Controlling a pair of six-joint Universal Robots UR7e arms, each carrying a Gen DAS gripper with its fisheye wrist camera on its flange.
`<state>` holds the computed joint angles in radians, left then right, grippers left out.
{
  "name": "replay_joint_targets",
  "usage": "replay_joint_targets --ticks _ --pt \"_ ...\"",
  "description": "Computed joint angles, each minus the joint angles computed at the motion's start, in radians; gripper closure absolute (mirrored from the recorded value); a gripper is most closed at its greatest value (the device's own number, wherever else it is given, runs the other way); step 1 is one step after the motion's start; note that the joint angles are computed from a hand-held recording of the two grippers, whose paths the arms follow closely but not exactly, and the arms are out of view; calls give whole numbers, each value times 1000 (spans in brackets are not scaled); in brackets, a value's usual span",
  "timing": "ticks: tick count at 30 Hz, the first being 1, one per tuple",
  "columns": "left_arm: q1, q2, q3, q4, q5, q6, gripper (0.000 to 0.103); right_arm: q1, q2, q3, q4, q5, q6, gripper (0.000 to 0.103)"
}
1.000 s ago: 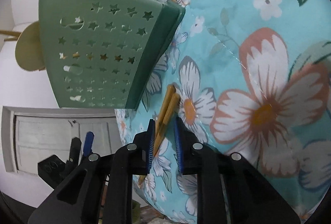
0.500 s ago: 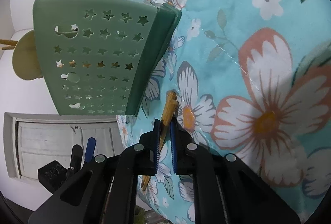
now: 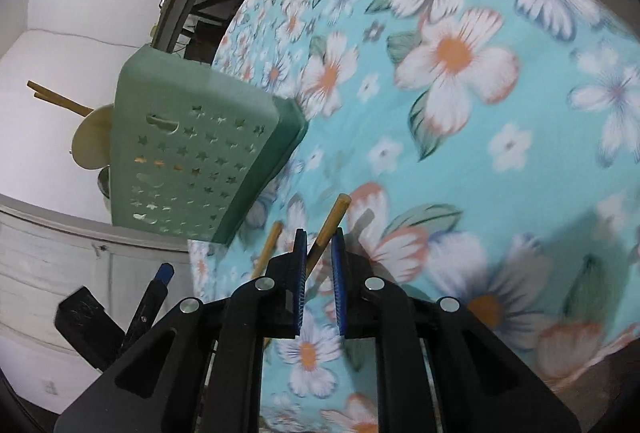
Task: Organize utensils
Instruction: 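Move both grippers down to the last bamboo chopsticks on the tablecloth, then close both grippers on the last chopsticks and lift them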
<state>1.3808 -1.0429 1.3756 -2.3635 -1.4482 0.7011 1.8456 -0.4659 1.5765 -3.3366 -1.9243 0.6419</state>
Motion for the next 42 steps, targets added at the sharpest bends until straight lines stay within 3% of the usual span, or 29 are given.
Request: replay_joint_targets --ticks 7,12,24,42 --pt "-32 39 13 55 43 117 31 -10 3 8 -4 -15 10 89" --pt "-52 67 3 110 61 159 51 -11 8 12 -15 -11 21 89" --pt "-74 134 -37 205 113 148 77 -34 12 29 -56 18 52 90" --pt "-76 153 -23 158 114 120 95 -42 33 45 -152 26 81 91"
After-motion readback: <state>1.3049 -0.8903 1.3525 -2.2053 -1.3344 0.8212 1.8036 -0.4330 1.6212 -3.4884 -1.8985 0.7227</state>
